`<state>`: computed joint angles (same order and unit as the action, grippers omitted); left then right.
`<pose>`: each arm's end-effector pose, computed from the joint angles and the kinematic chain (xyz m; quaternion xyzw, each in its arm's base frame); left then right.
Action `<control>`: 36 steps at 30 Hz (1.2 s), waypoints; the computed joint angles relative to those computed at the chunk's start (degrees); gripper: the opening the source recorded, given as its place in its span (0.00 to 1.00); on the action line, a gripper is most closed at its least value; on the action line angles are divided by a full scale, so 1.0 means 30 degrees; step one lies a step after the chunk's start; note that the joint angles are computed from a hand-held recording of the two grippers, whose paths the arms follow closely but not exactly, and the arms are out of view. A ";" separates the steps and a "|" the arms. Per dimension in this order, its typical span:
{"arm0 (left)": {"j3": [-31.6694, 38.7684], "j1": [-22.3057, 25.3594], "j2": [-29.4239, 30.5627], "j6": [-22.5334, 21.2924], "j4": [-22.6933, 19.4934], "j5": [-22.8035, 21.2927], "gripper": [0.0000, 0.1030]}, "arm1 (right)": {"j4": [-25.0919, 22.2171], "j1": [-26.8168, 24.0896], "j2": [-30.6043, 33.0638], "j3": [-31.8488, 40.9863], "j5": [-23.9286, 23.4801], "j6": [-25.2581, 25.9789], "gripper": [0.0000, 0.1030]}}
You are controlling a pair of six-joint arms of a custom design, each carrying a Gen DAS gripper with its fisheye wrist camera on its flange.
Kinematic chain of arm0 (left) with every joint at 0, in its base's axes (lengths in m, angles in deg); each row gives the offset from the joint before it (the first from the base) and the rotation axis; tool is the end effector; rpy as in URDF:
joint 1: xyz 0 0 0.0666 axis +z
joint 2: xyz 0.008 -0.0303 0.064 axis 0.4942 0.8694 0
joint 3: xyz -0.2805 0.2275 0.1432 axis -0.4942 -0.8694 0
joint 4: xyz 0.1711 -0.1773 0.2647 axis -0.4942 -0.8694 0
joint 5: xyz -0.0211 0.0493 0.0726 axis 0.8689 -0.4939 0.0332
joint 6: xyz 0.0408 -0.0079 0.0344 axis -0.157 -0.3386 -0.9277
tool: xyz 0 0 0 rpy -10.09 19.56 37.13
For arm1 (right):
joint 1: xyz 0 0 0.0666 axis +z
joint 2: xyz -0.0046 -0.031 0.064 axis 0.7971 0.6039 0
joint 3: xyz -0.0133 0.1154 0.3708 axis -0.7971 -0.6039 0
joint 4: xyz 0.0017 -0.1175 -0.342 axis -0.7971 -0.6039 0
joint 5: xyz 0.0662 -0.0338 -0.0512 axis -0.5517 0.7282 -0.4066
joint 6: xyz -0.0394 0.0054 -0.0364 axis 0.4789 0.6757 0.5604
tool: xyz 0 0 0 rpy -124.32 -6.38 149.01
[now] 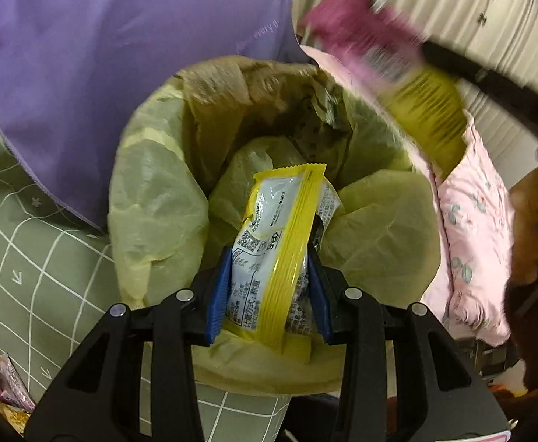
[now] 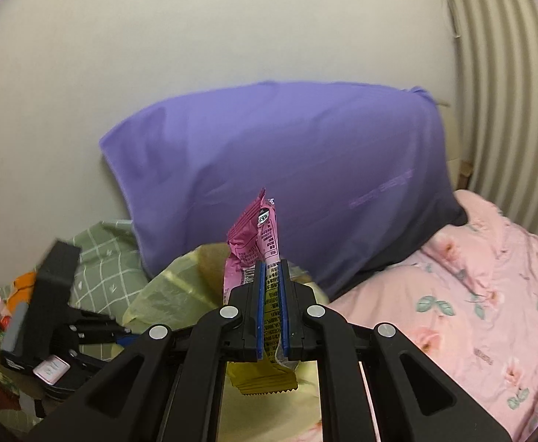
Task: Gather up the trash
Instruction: 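Carry both wrappers to the yellow-green trash bag and open both tools, then grasp the red printed can with the right tool while the left grasps a dark wrapper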
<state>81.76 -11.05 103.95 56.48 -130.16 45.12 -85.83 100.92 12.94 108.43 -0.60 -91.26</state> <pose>0.4594 -0.4137 0.5047 0.4689 0.8244 -0.2502 0.1945 0.2831 0.2726 0.5613 0.1715 0.8540 -0.0586 0.4877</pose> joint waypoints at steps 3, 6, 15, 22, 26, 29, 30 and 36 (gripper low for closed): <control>-0.0210 0.0587 -0.0362 0.0400 0.0613 0.0674 0.42 | 0.0928 -0.0358 0.0313 -0.0355 -0.0828 0.0707 0.08; -0.0879 0.1022 -0.1059 0.1043 0.1248 0.1286 0.50 | 0.1761 -0.0570 0.0275 -0.0871 -0.1388 0.0865 0.09; -0.6167 0.2035 -0.4949 0.3601 0.6285 -0.0086 0.60 | 0.1799 -0.0424 0.0632 -0.0968 -0.1545 0.1094 0.29; -1.0613 0.3505 -0.7814 0.5611 0.9279 -0.2447 0.60 | 0.2530 0.0145 0.1244 0.0214 -0.1594 0.1979 0.29; -1.2518 0.4759 -0.9267 0.6473 1.0122 -0.3934 0.60 | 0.4645 0.0505 0.1900 0.0944 -0.2287 0.3874 0.36; -1.4148 0.5827 -1.0323 0.7174 1.0928 -0.5060 0.60 | 0.6426 0.0628 0.2529 0.1438 -0.3487 0.5218 0.42; -1.4733 0.6332 -1.0754 0.7422 1.1163 -0.5402 0.60 | 0.6775 0.0655 0.2840 0.1729 -0.3911 0.5614 0.43; -1.7470 0.9702 -1.2683 1.0038 1.1118 -0.7201 0.60 | 0.7560 0.0811 0.4965 0.3928 -0.6403 0.7226 0.52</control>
